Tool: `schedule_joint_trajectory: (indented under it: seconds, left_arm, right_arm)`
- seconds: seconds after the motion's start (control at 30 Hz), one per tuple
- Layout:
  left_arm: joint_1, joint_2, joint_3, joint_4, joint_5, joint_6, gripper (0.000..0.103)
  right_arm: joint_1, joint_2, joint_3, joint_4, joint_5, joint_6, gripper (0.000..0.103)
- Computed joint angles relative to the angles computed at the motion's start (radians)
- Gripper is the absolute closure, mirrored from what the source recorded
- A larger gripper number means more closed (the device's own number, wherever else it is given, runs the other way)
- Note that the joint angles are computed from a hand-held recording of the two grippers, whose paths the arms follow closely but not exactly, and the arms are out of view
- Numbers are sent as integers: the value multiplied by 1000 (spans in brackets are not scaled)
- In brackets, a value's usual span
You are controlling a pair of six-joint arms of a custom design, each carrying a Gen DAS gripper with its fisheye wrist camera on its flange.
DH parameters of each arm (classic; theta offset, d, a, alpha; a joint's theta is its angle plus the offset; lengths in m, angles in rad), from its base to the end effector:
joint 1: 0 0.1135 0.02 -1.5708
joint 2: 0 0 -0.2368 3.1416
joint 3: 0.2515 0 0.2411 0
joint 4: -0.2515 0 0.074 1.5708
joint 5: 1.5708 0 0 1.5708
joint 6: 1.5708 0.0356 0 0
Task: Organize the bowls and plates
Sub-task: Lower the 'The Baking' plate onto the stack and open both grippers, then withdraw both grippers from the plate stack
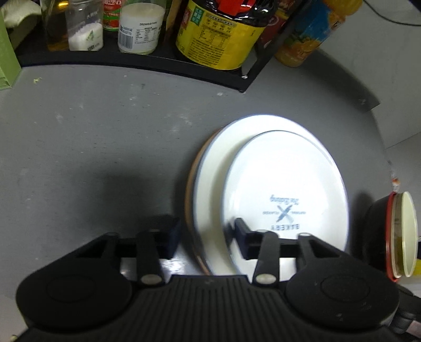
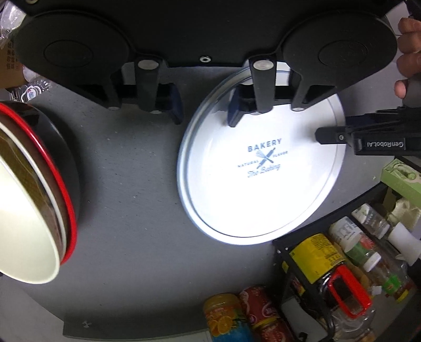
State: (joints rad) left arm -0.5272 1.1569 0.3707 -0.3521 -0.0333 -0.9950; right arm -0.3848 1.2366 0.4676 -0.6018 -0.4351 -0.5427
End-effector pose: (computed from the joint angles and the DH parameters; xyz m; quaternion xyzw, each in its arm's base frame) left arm 0.1545 -0.0886 0.1080 -0.2298 0.9492 -0.1362 0.1666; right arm 0.1660 -0.0510 0.1138 -0.0981 0.9668 0.1485 0.1832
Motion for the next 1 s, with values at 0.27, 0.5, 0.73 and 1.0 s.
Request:
schedule_joint_trajectory:
  seconds: [0.27, 0.5, 0.73, 1.0]
  left_arm:
    - [-7, -76, -51, 10, -5, -30, 70]
    - [2, -96, -42, -19, -9, -36, 73]
    - [-12, -113, 35, -137, 45, -86, 42]
    - [-241, -135, 165, -250, -112, -251, 17]
  right_arm:
    - [6, -12, -13, 17, 2, 16, 75]
    - [34, -19, -11, 5, 24, 47, 70]
    - [-57, -66, 42, -93, 0, -59, 48]
    - [-263, -26, 191, -252, -131, -264, 12]
